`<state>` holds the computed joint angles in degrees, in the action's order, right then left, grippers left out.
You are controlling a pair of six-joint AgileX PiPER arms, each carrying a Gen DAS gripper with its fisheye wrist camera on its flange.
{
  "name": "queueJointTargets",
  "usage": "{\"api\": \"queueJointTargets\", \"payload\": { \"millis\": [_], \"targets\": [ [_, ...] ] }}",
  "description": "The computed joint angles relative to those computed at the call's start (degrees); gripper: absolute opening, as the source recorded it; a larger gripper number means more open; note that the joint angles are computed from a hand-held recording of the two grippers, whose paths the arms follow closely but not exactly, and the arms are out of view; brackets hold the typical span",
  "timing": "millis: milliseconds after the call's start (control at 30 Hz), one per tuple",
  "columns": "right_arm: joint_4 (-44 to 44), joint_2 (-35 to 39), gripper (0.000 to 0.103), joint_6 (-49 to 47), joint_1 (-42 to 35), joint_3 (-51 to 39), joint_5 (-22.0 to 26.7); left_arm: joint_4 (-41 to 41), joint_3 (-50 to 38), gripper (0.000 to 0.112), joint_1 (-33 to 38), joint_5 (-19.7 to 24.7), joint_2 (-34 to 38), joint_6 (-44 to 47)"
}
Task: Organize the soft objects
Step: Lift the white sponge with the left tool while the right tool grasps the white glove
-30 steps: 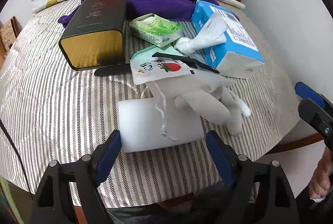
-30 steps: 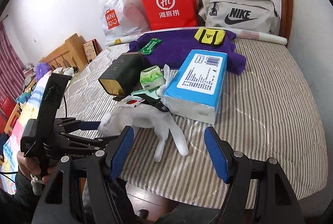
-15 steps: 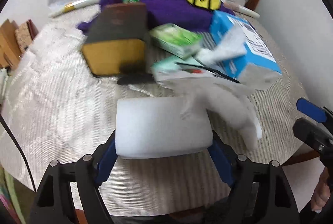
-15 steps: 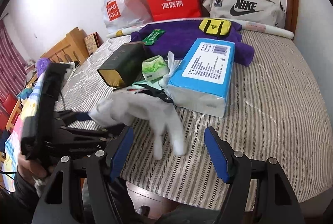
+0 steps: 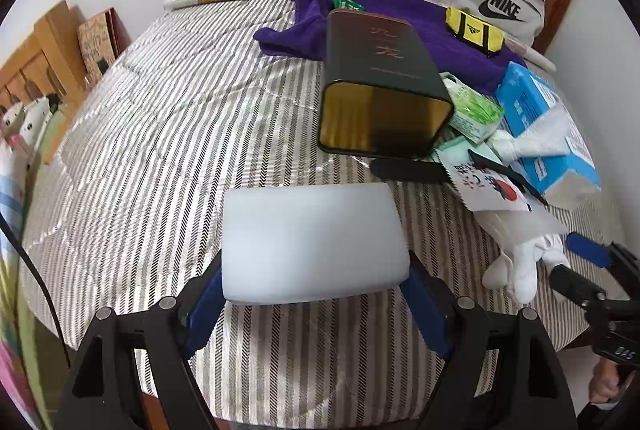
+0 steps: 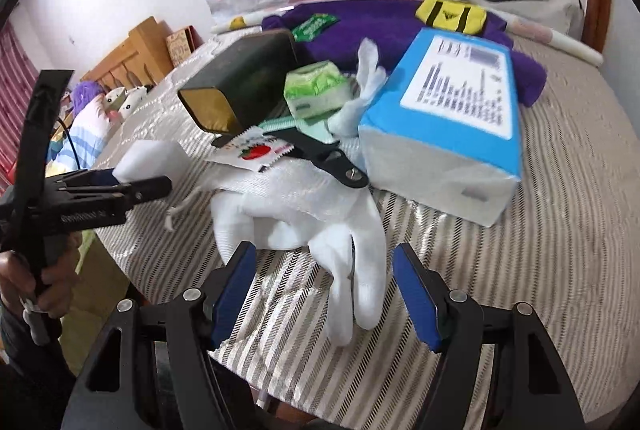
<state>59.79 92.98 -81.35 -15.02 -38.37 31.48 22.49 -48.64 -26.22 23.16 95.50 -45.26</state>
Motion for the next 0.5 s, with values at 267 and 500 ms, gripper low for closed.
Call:
{"api": "queueJointTargets", "payload": {
  "millis": [267,500],
  "targets": [
    [4.9,4.3,0.071,-2.1,3.9,-0.9,-4.8,-6.1,0.3,0.082,2.5,-3.8,2.3,7.9],
    [22.2,3.5,0.041,-17.4,10.4,2.2,-15.0,0.9,0.4,0.082,1.5,-4.3,3.0,1.6]
  ]
}}
